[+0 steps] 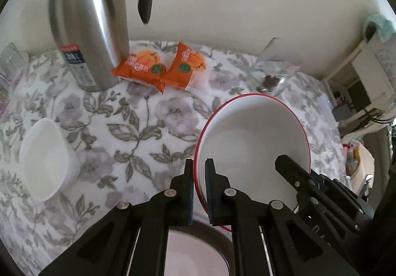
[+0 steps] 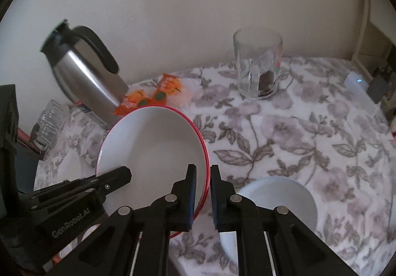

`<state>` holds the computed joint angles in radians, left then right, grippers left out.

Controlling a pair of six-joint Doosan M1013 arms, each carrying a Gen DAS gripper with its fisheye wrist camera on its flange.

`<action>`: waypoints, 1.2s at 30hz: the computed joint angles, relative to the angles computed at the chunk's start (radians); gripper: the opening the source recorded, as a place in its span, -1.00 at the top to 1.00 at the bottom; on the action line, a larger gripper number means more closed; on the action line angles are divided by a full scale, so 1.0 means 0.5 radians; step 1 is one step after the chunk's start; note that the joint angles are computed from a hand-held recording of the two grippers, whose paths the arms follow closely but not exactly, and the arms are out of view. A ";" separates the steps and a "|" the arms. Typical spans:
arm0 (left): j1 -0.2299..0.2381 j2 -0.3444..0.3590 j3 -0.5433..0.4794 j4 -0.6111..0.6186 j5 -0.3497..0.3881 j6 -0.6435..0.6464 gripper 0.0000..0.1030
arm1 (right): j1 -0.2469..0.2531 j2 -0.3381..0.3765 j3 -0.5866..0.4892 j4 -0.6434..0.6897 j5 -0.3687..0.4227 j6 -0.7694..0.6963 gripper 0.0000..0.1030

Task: Organize plates and bowls
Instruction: 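Lift the strawberry-print bowl with both tools and carry it over the basin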

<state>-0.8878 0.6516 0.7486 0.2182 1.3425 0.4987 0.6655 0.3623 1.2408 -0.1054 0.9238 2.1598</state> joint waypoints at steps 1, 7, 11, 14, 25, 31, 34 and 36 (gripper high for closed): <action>-0.016 -0.025 0.019 0.029 0.003 -0.007 0.83 | 0.008 -0.030 0.026 -0.002 -0.024 0.012 0.77; -0.114 -0.171 0.172 0.139 -0.063 -0.140 0.83 | 0.080 -0.169 0.131 -0.058 -0.099 0.102 0.77; -0.188 -0.261 0.288 0.263 -0.073 -0.225 0.84 | 0.156 -0.246 0.216 -0.155 -0.161 0.222 0.76; -0.229 -0.360 0.443 0.317 -0.156 -0.366 0.83 | 0.191 -0.302 0.303 -0.128 -0.238 0.299 0.76; -0.356 -0.575 0.865 0.439 -0.328 -0.728 0.83 | 0.352 -0.389 0.511 -0.232 -0.325 0.514 0.76; -0.384 -0.622 0.970 0.481 -0.368 -0.835 0.83 | 0.384 -0.362 0.499 -0.222 -0.257 0.469 0.76; -0.384 -0.649 1.016 0.485 -0.406 -0.888 0.81 | 0.389 -0.350 0.487 -0.205 -0.244 0.445 0.76; -0.384 -0.660 1.034 0.492 -0.418 -0.914 0.81 | 0.395 -0.341 0.477 -0.204 -0.238 0.436 0.76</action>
<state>-1.0796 0.3214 1.2657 0.4644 1.1334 0.0418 0.8630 0.1920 1.4794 -0.2074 0.8049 2.3779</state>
